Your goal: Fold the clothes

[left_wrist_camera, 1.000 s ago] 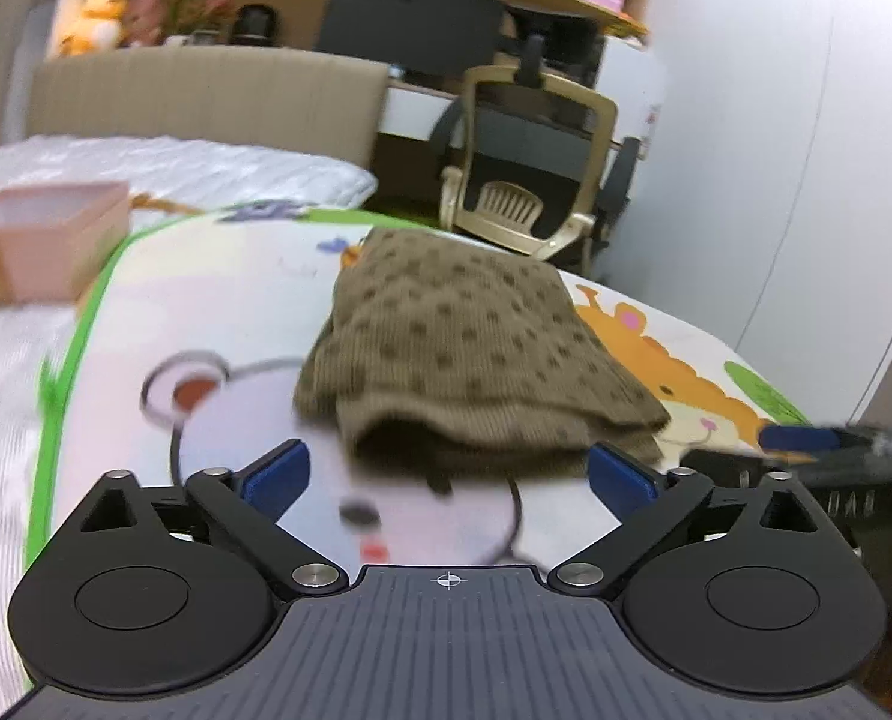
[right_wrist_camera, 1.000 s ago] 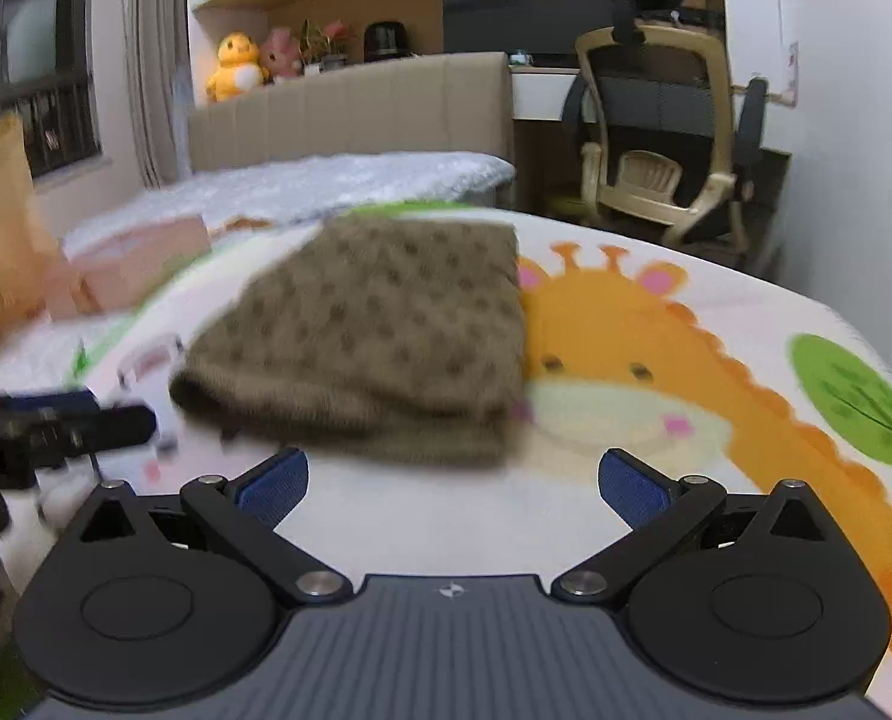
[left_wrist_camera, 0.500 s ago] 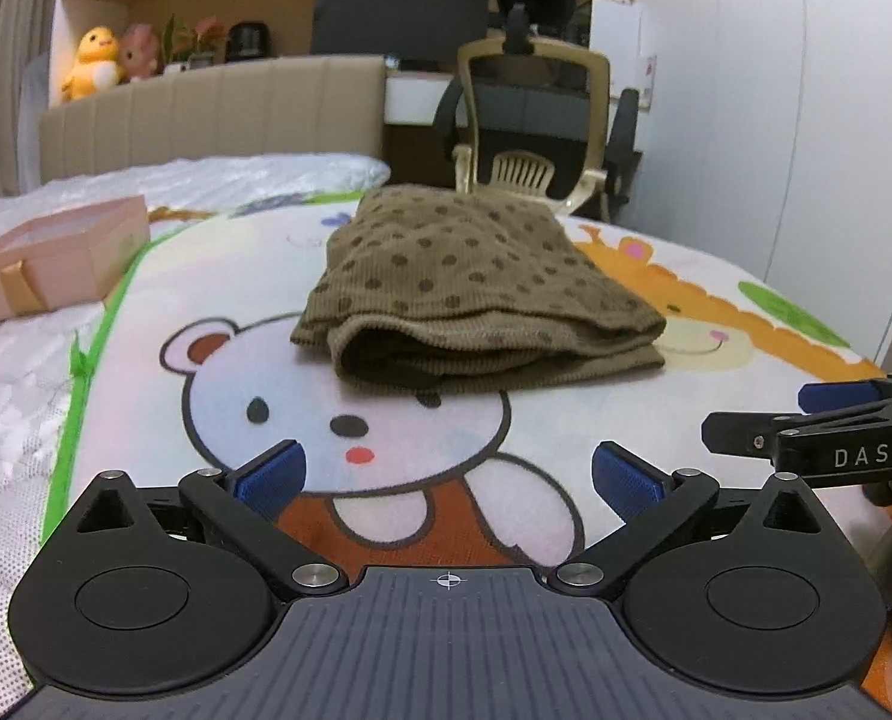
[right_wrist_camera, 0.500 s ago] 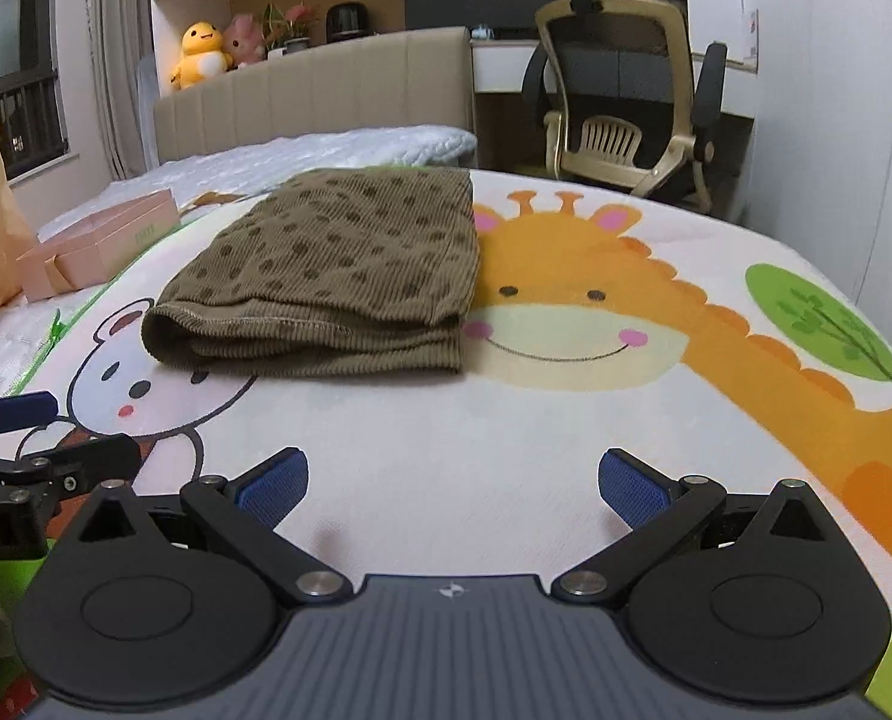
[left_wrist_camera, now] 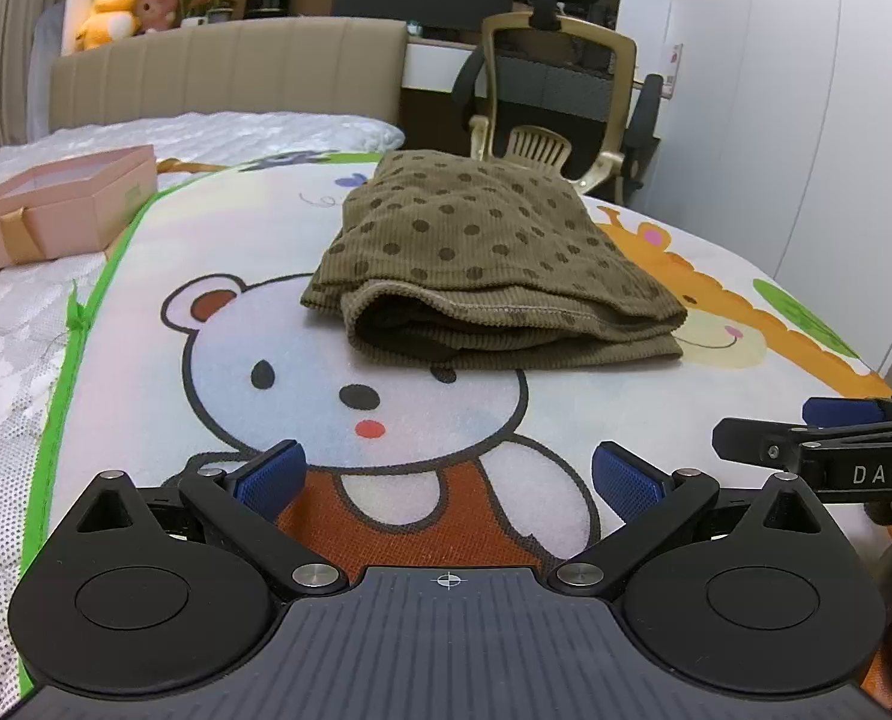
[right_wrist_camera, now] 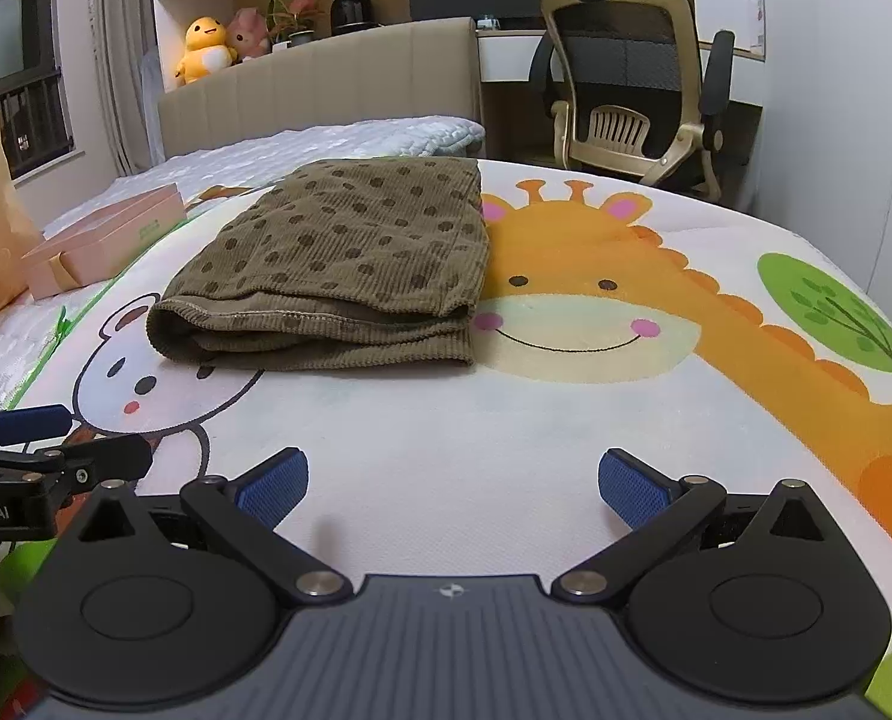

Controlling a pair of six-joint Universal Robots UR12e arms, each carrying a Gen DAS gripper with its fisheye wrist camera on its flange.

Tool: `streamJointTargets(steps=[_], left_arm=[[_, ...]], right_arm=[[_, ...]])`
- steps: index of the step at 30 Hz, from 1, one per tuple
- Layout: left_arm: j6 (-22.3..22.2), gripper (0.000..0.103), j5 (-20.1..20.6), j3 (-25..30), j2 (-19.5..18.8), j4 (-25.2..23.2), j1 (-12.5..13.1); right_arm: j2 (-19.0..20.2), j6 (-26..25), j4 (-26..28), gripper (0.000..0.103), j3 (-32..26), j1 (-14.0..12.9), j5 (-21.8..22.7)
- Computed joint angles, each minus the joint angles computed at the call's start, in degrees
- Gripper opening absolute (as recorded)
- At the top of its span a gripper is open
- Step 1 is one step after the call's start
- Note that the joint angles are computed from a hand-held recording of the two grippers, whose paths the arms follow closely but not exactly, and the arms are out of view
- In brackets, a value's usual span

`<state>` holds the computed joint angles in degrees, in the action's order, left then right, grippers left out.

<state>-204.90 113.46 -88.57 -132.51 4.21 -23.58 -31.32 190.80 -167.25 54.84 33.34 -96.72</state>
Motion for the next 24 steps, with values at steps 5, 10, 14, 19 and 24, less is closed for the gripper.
streamJointTargets(steps=[5,10,14,19,24], left_arm=[[0.58,0.103,0.42,0.06,-0.03,0.07,-0.12],[0.68,0.103,0.42,0.06,-0.01,0.11,-0.10],[0.62,0.103,0.38,0.07,-0.02,0.13,-0.10],[0.51,0.103,0.40,0.07,-0.04,0.22,-0.15],[0.43,0.103,0.28,-0.05,0.01,0.26,-0.09]], right_arm=[[0.06,-0.46,-0.32,0.103,-0.02,0.02,-0.24],[0.08,-0.67,-0.55,0.103,-0.01,0.10,-0.44],[0.00,-0.74,-0.65,0.103,0.12,0.03,-0.35],[-0.03,-0.74,-0.68,0.103,0.17,-0.01,-0.26],[0.01,-0.81,-0.74,0.103,0.11,0.03,-0.27]])
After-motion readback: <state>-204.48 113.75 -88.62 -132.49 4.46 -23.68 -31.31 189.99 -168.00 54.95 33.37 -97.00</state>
